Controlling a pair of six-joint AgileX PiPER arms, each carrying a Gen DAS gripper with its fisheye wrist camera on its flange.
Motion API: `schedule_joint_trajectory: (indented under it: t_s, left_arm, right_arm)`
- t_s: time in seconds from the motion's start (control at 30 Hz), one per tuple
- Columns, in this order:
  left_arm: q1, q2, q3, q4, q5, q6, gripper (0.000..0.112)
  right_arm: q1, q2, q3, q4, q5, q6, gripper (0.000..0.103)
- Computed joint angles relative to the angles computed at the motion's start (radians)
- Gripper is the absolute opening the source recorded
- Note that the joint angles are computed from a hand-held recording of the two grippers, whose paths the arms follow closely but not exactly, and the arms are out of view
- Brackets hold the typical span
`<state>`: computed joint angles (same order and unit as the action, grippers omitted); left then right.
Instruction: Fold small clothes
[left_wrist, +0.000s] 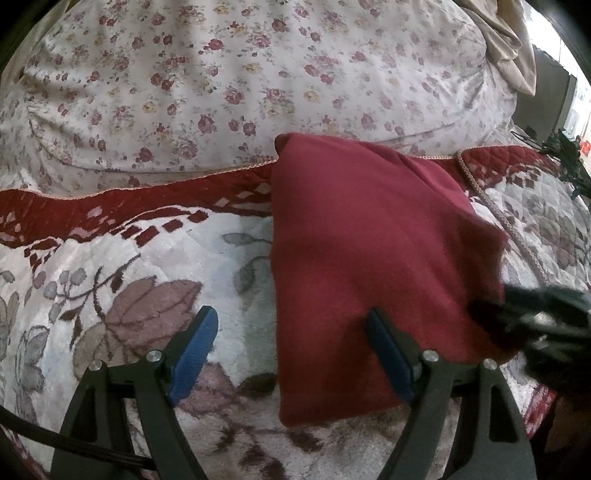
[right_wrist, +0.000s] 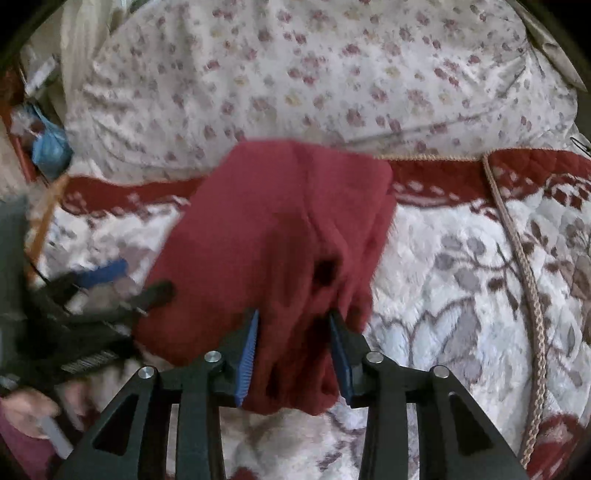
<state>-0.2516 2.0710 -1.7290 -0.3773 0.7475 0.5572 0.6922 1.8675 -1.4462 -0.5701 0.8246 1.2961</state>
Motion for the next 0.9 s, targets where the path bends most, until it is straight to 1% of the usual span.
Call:
schedule_joint_trajectory:
  t_s: [0.1, 0.17, 0.23, 0.3, 0.33, 0.37, 0.4, 0.47, 0.5, 0.57, 0.6, 0.63, 0.67, 0.7, 0.73, 0.8, 0.87, 0.9]
  left_arm:
    - [0.006, 0.003, -0.003, -0.01, 0.008, 0.007, 0.083]
    - [0.011, 0.01, -0.014, -0.015, 0.016, 0.003, 0.085]
    - [0.014, 0.02, -0.031, -0.016, 0.026, -0.01, 0.085]
    - [0.015, 0.028, -0.045, -0.013, 0.032, -0.019, 0.085]
    - [0.014, 0.03, -0.047, -0.012, 0.031, -0.022, 0.085]
    - [0.013, 0.031, -0.05, -0.009, 0.031, -0.026, 0.085]
    - [0.012, 0.034, -0.054, -0.008, 0.032, -0.028, 0.085]
    - [0.012, 0.035, -0.056, -0.009, 0.034, -0.03, 0.085]
    - [0.013, 0.035, -0.057, -0.011, 0.034, -0.029, 0.085]
    - [0.017, 0.037, -0.061, -0.024, 0.037, -0.023, 0.085]
    - [0.021, 0.041, -0.069, -0.035, 0.044, -0.018, 0.085]
    - [0.023, 0.044, -0.074, -0.041, 0.049, -0.015, 0.085]
    - [0.027, 0.048, -0.081, -0.049, 0.054, -0.011, 0.085]
    - [0.031, 0.052, -0.089, -0.058, 0.062, -0.007, 0.085]
    - [0.037, 0.058, -0.101, -0.07, 0.073, -0.002, 0.085]
    - [0.049, 0.072, -0.131, -0.095, 0.101, 0.002, 0.087]
    - [0.061, 0.1, -0.179, -0.129, 0.135, -0.004, 0.091]
    - [0.067, 0.13, -0.227, -0.147, 0.167, -0.017, 0.092]
  right_arm:
    - [0.007, 0.008, 0.028, -0.02, -0.014, 0.023, 0.04]
    - [0.008, -0.003, 0.024, -0.003, -0.001, 0.002, 0.041]
    - [0.0, -0.037, 0.042, 0.021, -0.015, -0.007, 0.043]
    - [0.001, -0.085, 0.072, 0.0, -0.031, 0.036, 0.054]
    - [0.007, -0.111, 0.089, -0.039, -0.037, 0.076, 0.056]
    - [0.011, -0.123, 0.095, -0.069, -0.035, 0.106, 0.063]
    - [0.011, -0.138, 0.102, -0.108, -0.032, 0.146, 0.071]
    - [-0.006, -0.144, 0.104, -0.138, -0.04, 0.186, 0.077]
    - [-0.029, -0.141, 0.102, -0.134, -0.06, 0.197, 0.077]
    - [-0.081, -0.128, 0.107, -0.111, -0.138, 0.205, 0.077]
    - [-0.115, -0.112, 0.107, -0.08, -0.19, 0.193, 0.077]
    - [-0.152, -0.093, 0.107, -0.027, -0.252, 0.162, 0.072]
    - [-0.182, -0.079, 0.111, 0.02, -0.303, 0.129, 0.051]
    - [-0.202, -0.063, 0.108, 0.065, -0.328, 0.088, 0.023]
    - [-0.207, -0.053, 0.108, 0.069, -0.33, 0.076, 0.022]
    - [-0.188, -0.068, 0.132, -0.003, -0.322, 0.123, 0.019]
    - [-0.157, -0.074, 0.134, -0.039, -0.263, 0.113, 0.019]
    - [-0.154, -0.071, 0.14, -0.043, -0.259, 0.112, 0.018]
